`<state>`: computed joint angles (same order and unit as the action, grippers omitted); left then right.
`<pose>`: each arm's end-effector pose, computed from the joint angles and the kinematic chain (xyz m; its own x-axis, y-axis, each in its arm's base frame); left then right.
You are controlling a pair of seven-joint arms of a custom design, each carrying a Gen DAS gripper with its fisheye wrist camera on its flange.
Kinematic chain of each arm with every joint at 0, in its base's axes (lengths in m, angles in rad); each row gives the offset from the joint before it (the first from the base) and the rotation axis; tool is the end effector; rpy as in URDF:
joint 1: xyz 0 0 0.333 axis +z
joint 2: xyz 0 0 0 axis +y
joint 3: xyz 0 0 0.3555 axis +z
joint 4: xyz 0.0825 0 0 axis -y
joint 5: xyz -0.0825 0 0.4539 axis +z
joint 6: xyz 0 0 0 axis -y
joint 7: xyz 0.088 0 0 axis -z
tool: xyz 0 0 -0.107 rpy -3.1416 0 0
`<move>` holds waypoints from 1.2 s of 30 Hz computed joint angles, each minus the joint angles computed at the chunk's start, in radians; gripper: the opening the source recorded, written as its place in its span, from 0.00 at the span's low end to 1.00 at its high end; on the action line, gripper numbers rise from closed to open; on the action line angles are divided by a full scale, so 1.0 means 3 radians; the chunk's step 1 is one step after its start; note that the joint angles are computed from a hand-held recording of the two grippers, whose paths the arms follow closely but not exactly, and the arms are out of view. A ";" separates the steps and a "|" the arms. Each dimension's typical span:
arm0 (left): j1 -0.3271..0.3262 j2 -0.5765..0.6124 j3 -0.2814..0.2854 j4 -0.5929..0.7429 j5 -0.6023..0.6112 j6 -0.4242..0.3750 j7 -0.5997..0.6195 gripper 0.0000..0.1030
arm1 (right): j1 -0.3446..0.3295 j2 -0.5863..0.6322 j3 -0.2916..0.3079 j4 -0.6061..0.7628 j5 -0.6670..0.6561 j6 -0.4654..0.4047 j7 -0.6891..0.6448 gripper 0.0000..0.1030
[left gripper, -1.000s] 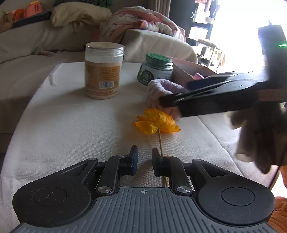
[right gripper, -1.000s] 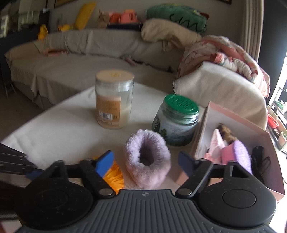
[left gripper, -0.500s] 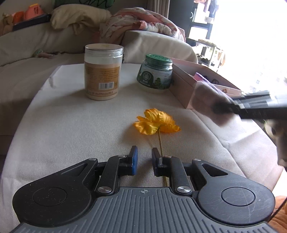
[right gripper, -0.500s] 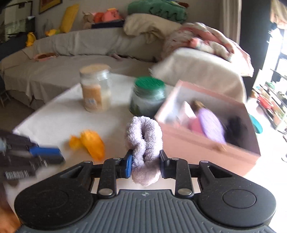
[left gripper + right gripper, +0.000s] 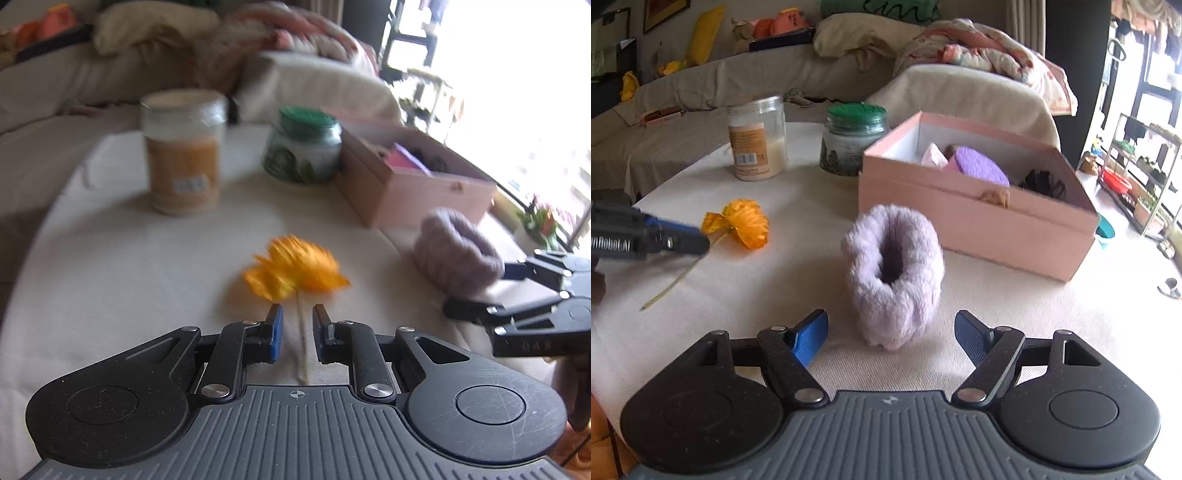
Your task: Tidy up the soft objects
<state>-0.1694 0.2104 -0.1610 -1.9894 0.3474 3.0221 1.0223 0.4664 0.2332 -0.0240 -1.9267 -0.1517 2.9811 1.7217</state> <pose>0.6616 -0.2469 0.4538 -0.1561 -0.9755 0.1553 -0.6915 -0.0043 -0.7224 0.6488 0.3203 0.4670 0.4118 -0.9110 0.0211 -0.6130 -0.2942 -0.7332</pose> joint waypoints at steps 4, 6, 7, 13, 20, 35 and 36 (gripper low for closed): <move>0.0026 0.0081 -0.0066 0.0099 -0.0006 -0.0047 0.0094 0.21 | -0.0094 -0.0003 0.0085 -0.0056 0.0230 0.0091 -0.0042 0.81; 0.0106 0.0112 -0.0178 0.0139 -0.0152 -0.0081 0.0300 0.28 | -0.0046 -0.0010 0.0033 -0.0080 0.0202 0.0118 -0.0015 0.82; 0.0129 0.0125 -0.0216 0.0156 -0.0213 -0.0096 0.0386 0.31 | -0.0022 -0.0012 0.0008 -0.0087 0.0182 0.0130 0.0007 0.82; 0.0105 0.0149 -0.0263 0.0209 -0.0325 -0.0196 0.0764 0.46 | 0.0021 -0.0011 -0.0040 -0.0094 0.0147 0.0137 0.0067 0.85; -0.0139 0.0222 -0.0047 0.0327 -0.0035 -0.0257 0.0640 0.51 | 0.0044 -0.0009 -0.0070 -0.0095 0.0106 0.0142 0.0115 0.87; -0.0251 0.0139 0.0239 0.0508 0.0983 -0.0994 -0.0115 0.54 | 0.0033 0.0003 -0.0060 -0.0083 0.0093 0.0130 0.0136 0.91; -0.0206 0.0123 0.0210 0.0478 0.0960 -0.0956 -0.0088 0.50 | 0.0033 0.0003 -0.0061 -0.0083 0.0092 0.0131 0.0136 0.92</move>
<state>-0.2312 0.2472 -0.0981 -1.8460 0.6354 2.7353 0.9960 0.4764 0.2342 -0.0422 -1.9515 -0.1242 3.0203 1.7626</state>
